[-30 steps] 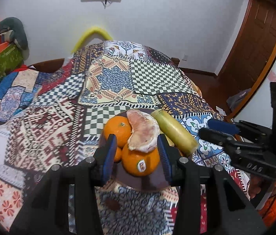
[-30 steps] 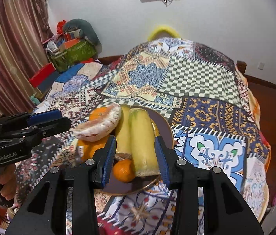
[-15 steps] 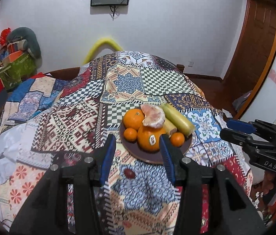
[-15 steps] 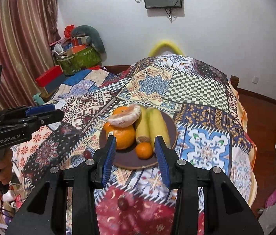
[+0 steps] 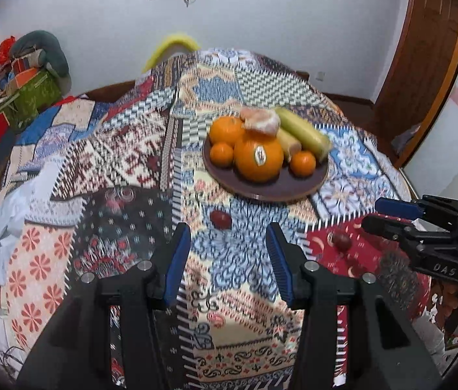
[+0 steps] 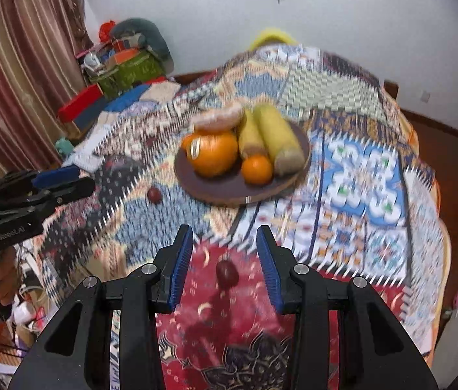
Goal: Organize fruits
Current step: 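Open both tools and withdraw them from the plate, then grasp the small brown date on the quilt with the right tool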
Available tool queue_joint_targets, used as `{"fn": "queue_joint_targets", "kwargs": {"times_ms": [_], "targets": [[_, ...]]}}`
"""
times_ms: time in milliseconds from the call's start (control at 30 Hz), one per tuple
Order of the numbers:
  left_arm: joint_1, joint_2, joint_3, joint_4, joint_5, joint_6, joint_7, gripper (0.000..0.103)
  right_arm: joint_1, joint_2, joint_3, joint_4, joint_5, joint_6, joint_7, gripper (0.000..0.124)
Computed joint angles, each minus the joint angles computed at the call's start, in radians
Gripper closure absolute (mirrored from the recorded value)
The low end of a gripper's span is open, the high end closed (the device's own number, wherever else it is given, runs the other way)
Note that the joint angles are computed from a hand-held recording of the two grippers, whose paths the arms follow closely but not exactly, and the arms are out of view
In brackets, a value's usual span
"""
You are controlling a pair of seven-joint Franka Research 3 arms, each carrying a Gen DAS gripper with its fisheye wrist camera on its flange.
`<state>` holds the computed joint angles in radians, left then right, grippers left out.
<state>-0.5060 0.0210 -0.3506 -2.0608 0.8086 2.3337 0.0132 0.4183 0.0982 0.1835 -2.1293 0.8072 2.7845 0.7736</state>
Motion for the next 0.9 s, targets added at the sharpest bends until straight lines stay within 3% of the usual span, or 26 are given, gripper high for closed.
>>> {"fn": "queue_joint_targets", "kwargs": {"times_ms": [367,567,700,900], "targets": [[0.015,0.019,0.014,-0.076,-0.092,0.087,-0.006,0.051,0.010,0.064,-0.001,-0.021,-0.157,0.003,0.113,0.087],[0.020,0.048,0.023,-0.074,-0.110,0.107,0.003,0.051,-0.021,0.090,0.023,0.014,-0.082,-0.040,0.056,0.086],[0.020,0.069,0.032,-0.061,-0.102,0.115,0.011,0.051,-0.014,0.098,0.026,0.015,-0.076,-0.028,0.030,0.107],[0.030,0.095,0.050,-0.041,-0.097,0.142,0.039,0.051,-0.026,0.099,0.029,0.029,-0.040,-0.047,0.002,0.107]]}}
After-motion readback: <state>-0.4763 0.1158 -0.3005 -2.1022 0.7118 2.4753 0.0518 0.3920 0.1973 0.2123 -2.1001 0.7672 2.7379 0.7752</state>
